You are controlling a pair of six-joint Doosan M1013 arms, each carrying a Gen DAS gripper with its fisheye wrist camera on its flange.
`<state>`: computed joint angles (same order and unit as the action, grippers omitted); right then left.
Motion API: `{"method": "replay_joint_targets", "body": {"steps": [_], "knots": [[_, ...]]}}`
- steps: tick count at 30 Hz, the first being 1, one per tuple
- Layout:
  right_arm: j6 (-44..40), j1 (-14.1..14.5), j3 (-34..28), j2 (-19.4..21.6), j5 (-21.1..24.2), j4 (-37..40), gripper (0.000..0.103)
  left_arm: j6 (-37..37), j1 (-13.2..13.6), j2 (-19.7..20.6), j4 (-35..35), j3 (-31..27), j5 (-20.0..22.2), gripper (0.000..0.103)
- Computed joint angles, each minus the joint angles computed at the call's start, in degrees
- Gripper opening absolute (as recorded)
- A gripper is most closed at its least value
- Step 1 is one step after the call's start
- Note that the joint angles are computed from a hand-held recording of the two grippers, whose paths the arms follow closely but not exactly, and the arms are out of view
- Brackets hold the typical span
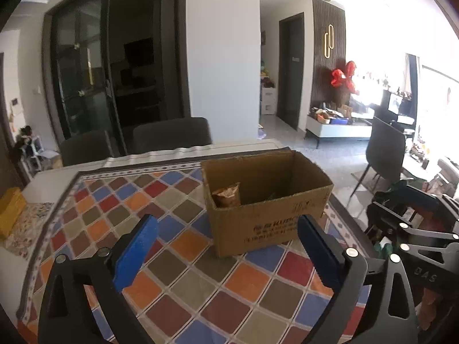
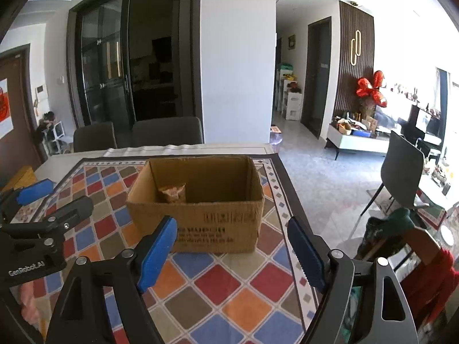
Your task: Organize snacks
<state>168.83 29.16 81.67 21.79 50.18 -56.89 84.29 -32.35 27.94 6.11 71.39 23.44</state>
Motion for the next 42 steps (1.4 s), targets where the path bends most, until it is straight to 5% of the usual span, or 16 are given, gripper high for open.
{"method": "replay_joint_targets", "body": {"steps": [5,19,28,33,42], "knots": [[5.9,2.2,3.1,-1.6,0.5,-3.9,0.083,-7.6,-0.6,-3.4,7.8,6.0,-4.7,0.103],[16.7,7.5,8.1,-4.0,4.6,-15.2,0.09,-15.6,-0.9,-9.4,15.9,14.5,-11.6,0.103],[19.7,8.7,9.3,-4.7,4.5,-17.6,0.09,-27.6,-0.9,-11.1,29.2,17.4,-15.0,0.103],[20.0,9.1,9.6,-4.9,4.2,-18.0,0.09,-42.2,-0.8,-11.7,43.7,18.6,-17.0,0.103],[20.6,9.4,9.7,-5.0,4.2,-18.7,0.09,-46.0,-0.8,-12.0,47.4,18.8,-17.5,0.103]]}}
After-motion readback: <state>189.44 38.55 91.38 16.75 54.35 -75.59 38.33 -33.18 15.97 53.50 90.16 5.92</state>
